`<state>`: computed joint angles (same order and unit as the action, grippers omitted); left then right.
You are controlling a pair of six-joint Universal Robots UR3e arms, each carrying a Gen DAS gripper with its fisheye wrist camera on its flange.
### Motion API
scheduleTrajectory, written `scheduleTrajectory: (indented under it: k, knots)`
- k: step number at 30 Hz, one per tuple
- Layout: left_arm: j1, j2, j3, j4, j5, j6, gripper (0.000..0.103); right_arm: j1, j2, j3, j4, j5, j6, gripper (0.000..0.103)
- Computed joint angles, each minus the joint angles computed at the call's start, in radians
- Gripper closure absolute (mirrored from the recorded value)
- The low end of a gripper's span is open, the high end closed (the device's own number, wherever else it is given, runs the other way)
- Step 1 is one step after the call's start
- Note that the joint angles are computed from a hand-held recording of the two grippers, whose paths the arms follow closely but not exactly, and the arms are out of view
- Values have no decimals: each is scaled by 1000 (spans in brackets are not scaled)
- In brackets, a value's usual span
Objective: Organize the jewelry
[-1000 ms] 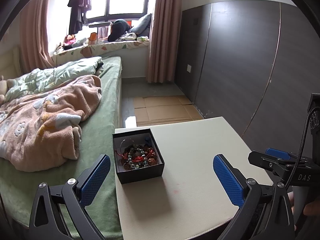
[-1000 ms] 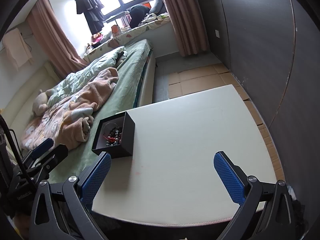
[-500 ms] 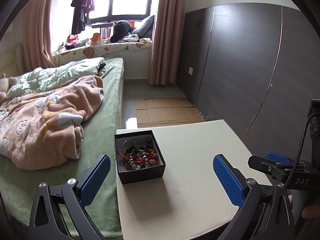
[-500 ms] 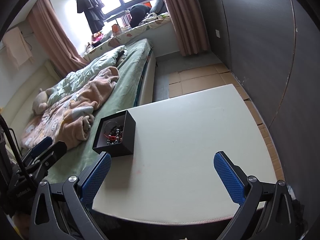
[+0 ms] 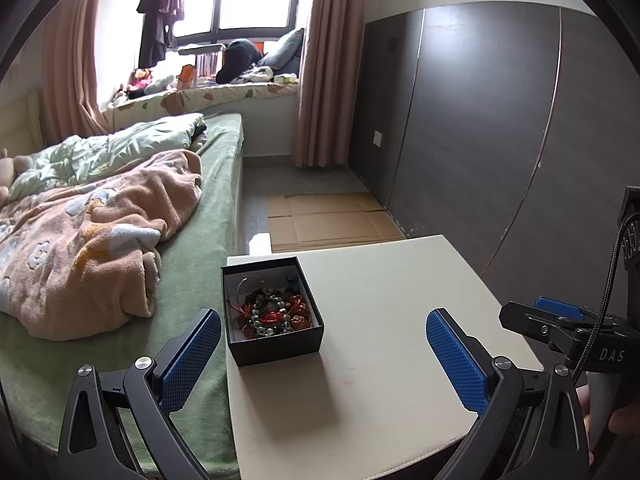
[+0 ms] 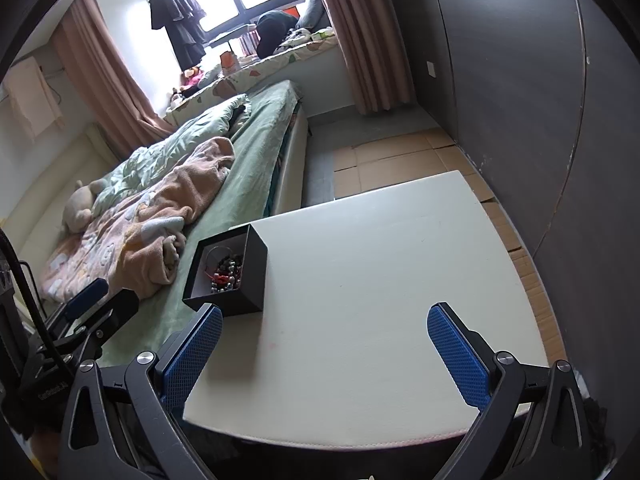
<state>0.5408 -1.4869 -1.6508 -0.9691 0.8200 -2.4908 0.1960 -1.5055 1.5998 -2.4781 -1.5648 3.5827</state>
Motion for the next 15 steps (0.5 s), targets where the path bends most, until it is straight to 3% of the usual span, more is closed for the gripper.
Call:
scheduleTrajectory:
  k: [15]
  knots:
    - [-9,5,-6,1,7,-2,1,3,-1,0,17,2,-1,0]
